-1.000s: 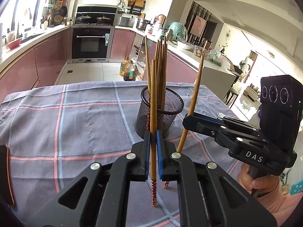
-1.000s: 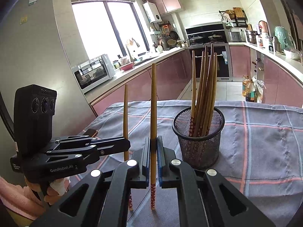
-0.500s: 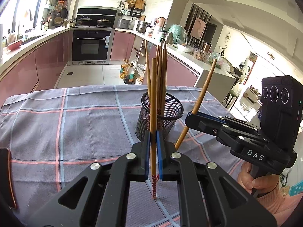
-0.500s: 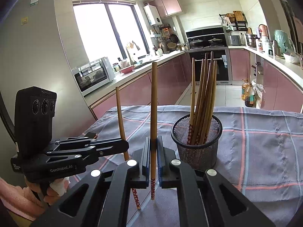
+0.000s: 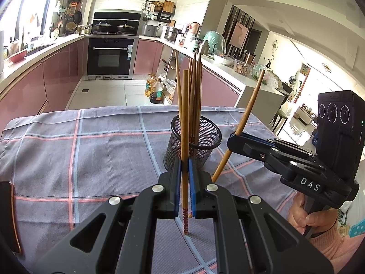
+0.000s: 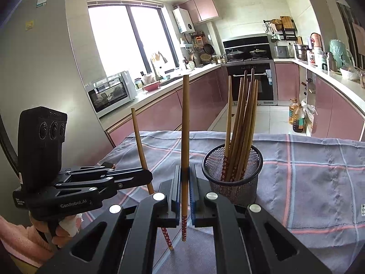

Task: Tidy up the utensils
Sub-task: 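Carry the chopstick over the mesh cup and lower it in with the left tool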

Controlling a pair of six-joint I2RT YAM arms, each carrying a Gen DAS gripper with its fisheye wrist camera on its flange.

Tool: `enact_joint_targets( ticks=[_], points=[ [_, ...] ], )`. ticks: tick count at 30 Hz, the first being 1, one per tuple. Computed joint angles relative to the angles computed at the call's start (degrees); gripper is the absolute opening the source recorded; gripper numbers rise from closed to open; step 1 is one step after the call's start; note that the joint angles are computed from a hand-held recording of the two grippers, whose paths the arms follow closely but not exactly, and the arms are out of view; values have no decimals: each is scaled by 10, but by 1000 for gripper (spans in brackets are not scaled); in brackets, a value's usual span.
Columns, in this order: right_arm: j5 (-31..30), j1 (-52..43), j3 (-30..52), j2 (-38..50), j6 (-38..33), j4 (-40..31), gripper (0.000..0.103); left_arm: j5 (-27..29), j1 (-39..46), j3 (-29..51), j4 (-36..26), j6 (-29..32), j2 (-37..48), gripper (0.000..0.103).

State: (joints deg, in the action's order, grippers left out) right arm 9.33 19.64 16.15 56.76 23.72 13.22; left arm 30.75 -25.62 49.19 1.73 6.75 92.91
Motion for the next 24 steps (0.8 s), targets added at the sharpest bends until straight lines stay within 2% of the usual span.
enact_joint_targets(
  ticks=[24],
  points=[
    [18, -1, 14, -20, -12, -23, 6, -1, -7, 11, -3, -8, -4, 7]
  ],
)
